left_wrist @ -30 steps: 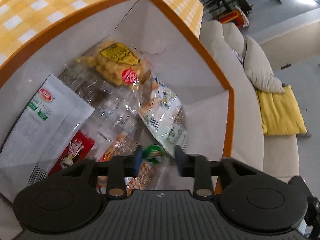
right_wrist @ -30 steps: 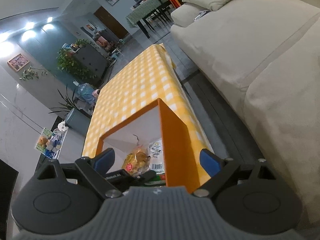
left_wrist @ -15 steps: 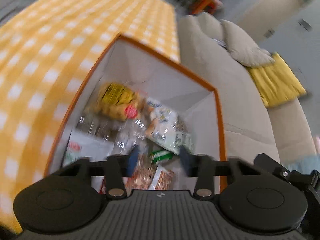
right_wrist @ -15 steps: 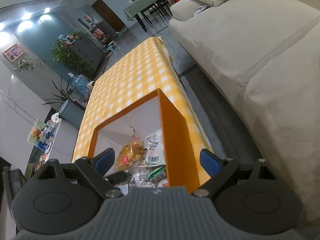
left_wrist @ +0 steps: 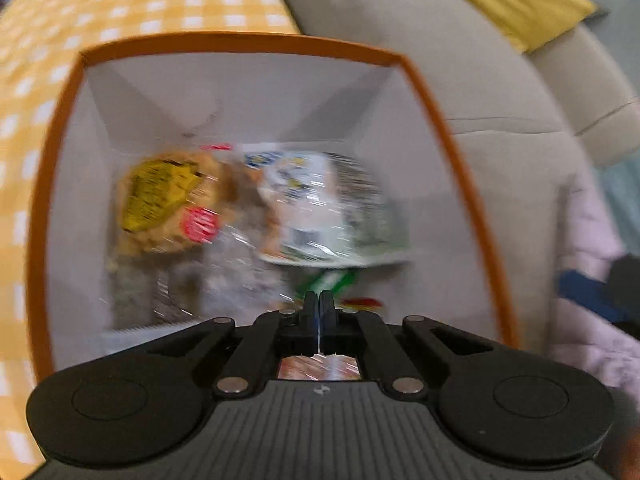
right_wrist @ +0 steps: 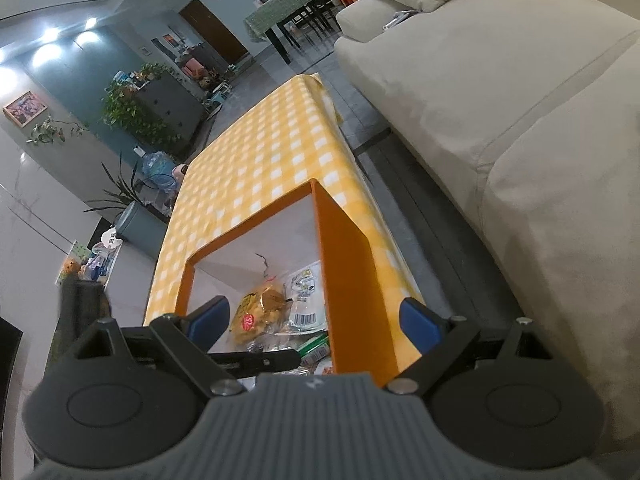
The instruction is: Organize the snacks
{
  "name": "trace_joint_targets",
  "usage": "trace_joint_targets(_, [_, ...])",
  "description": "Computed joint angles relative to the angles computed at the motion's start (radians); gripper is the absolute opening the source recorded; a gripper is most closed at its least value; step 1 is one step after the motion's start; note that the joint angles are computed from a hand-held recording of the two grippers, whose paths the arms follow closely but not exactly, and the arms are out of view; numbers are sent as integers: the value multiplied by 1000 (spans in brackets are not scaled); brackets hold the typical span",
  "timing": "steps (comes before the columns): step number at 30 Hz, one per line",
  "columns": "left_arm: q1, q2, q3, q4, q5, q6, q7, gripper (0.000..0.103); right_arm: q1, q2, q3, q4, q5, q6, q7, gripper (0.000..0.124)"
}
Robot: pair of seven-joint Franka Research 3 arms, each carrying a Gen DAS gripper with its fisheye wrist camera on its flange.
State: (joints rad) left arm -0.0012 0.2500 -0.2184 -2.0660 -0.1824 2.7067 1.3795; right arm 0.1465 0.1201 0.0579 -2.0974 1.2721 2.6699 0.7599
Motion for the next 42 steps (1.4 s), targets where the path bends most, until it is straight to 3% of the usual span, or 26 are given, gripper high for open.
trace_joint_targets(1, [-34, 7, 36, 11, 85, -12, -70, 0, 0, -1, 1, -1, 2, 0, -3, 90])
trace_joint_targets(3, [-44, 16, 46, 17, 136, -11, -111, 0, 0, -1, 1, 0, 7, -6, -13, 90])
trace_joint_targets(8, [-3, -43, -3, -65, 50, 70, -53, 9, 2, 1, 2, 1, -2, -10, -12, 90])
trace_joint_targets(9, [-14, -62, 5, -84, 67, 84, -68, 15, 2, 1, 2, 0, -5, -11, -13, 90])
trace_joint_targets(10, [-34, -87, 23, -108, 111, 99, -112, 21, 3, 0, 2, 0, -8, -11, -15, 90])
trace_joint_targets(12, [-67, -132, 61, -132, 227, 99, -219, 22, 5, -3, 2, -3, -26, -9, -11, 90])
trace_joint_targets(15, [-79, -207, 75, -187, 324, 115, -315, 24, 15, -12, -2, -10, -111, -2, 61, 90])
trace_joint_targets(17, [-78, -262, 77, -216, 373, 95, -377, 35, 17, -28, 2, -20, -117, 4, 45, 91])
trace_joint_targets(19, [-72, -319, 75, -248, 435, 74, -442, 55, 22, -47, 4, -30, -110, 3, 14, 92])
trace_joint_targets(22, [-51, -408, 57, -297, 545, 44, -567, 64, 33, -71, 4, -42, -65, 2, -26, 93])
trace_joint_targets(25, [-47, -489, 55, -345, 566, 29, -608, 77, 53, -91, 5, -58, -90, 7, -8, 93])
trace_joint_targets(28, [-44, -564, 58, -400, 562, 44, -621, 88, 87, -112, 17, -87, -165, 87, 43, 95])
trace_joint_targets(31, [-14, -636, 33, -453, 619, 57, -661, 89, 116, -133, 24, -119, -285, 162, 165, 97])
trace_joint_targets(35, [-28, -709, 43, -513, 608, 53, -644, 90, 138, -171, 31, -185, -512, 231, 411, 100])
trace_joint_targets(40, [-57, -797, 52, -571, 537, -11, -671, 89, 173, -245, 16, -289, -512, 219, 429, 100])
trace_joint_targets(42, [-60, -818, 53, -588, 532, -13, -664, 89, 163, -278, 32, -332, -624, 226, 493, 100])
